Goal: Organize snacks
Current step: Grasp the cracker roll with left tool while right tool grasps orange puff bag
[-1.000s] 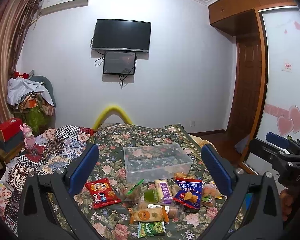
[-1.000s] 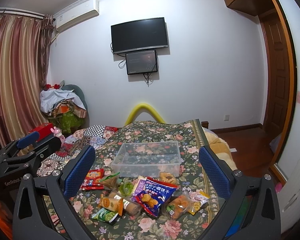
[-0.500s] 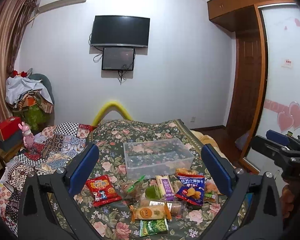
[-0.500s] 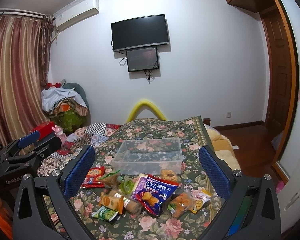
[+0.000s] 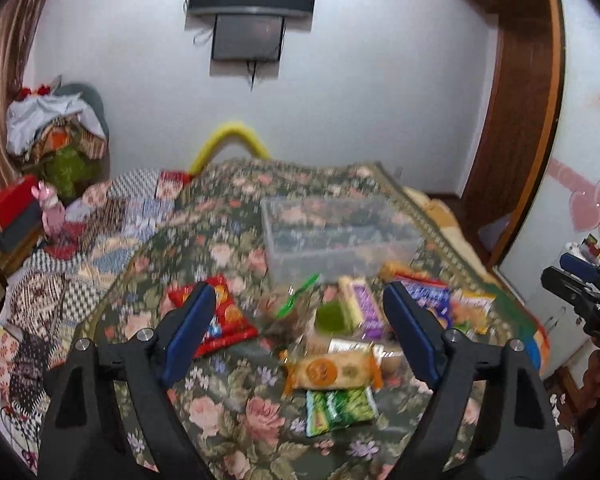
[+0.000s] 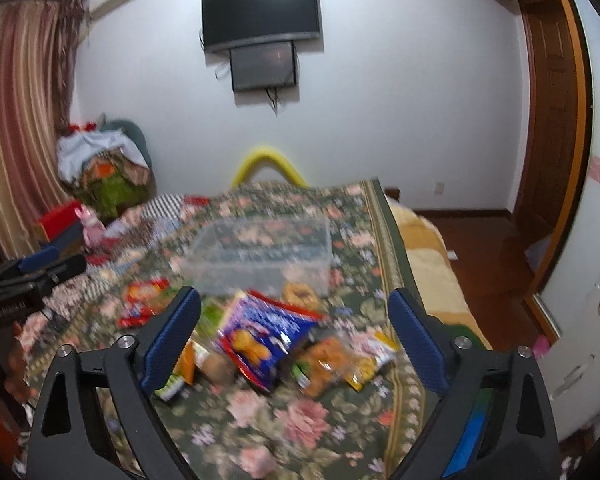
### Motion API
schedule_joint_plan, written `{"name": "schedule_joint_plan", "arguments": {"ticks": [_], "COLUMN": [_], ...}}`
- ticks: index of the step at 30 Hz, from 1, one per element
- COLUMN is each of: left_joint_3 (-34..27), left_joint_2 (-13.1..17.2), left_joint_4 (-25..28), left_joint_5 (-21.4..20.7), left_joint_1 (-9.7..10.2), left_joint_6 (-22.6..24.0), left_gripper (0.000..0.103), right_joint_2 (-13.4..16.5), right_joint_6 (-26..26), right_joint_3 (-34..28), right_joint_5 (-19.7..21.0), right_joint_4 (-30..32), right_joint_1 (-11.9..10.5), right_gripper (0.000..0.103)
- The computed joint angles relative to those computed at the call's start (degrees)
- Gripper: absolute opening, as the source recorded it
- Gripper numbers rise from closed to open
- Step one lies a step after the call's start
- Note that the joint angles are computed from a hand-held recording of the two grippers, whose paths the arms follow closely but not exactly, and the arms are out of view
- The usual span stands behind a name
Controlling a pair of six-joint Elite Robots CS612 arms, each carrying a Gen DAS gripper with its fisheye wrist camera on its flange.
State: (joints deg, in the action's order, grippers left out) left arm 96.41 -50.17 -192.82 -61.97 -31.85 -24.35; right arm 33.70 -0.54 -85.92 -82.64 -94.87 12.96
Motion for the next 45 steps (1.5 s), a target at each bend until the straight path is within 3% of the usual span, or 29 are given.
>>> {"name": "schedule_joint_plan", "arguments": {"ticks": [3, 7, 14, 23, 27, 35, 37, 39, 40, 45], "left_joint_3": [0.02, -1.4, -5.15, -9.71, -10.47, -10.02, -9.63, -9.19, -9.03, -8.79], "left_joint_2": [-0.68, -0.01, 2.81, 5.58, 6.42, 7.3, 7.27, 7.1, 7.04, 6.71], "left_joint_4": [8.82, 14.7, 20.53, 27.98, 29.29, 25.42, 24.2, 23.16, 22.7, 22.82], "left_joint_5": [-5.25, -10.73, -15.1, -17.33, -16.27, -19.07, -19.0, -18.77, -18.46, -16.96], "left_joint_1": [0.59, 1.3, 2.18, 2.3, 2.12, 3.09, 3.07, 3.09, 3.09, 3.12], "left_joint_6": [-5.28, -7.0, -6.59, -3.66, -3.63, -4.81, -5.05, -4.95, -4.86, -4.51], "left_gripper": [0.086, 0.086, 0.09, 0.093, 0.094, 0.093, 0.083, 0.076, 0.063, 0.026], "right_joint_2": [0.07, 0.05, -0.26, -1.16, -1.53, -2.13, -2.15, -2.2, -2.2, -2.15], "right_joint_6": [-0.2, -0.22, 1.15, 3.59, 2.77, 1.76, 1.46, 1.16, 0.95, 1.48], "right_joint_3": [0.26, 0.59, 1.91, 5.06, 6.5, 8.88, 9.0, 9.09, 9.1, 9.17], "right_joint_5": [0.11, -1.27, -2.22, 2.58, 4.17, 4.7, 4.1, 3.69, 4.22, 5.1], "right_joint_4": [3.65, 7.29, 11.86, 13.67, 14.06, 15.42, 15.21, 15.27, 15.45, 14.99], "right_joint_1": [-0.46, -0.74, -1.42, -2.12, -1.93, -1.55, -1.44, -1.4, -1.51, -1.76], "right_gripper": [0.086, 0.085, 0.085, 0.083, 0.081, 0.081, 0.079, 0.071, 0.068, 0.06]}}
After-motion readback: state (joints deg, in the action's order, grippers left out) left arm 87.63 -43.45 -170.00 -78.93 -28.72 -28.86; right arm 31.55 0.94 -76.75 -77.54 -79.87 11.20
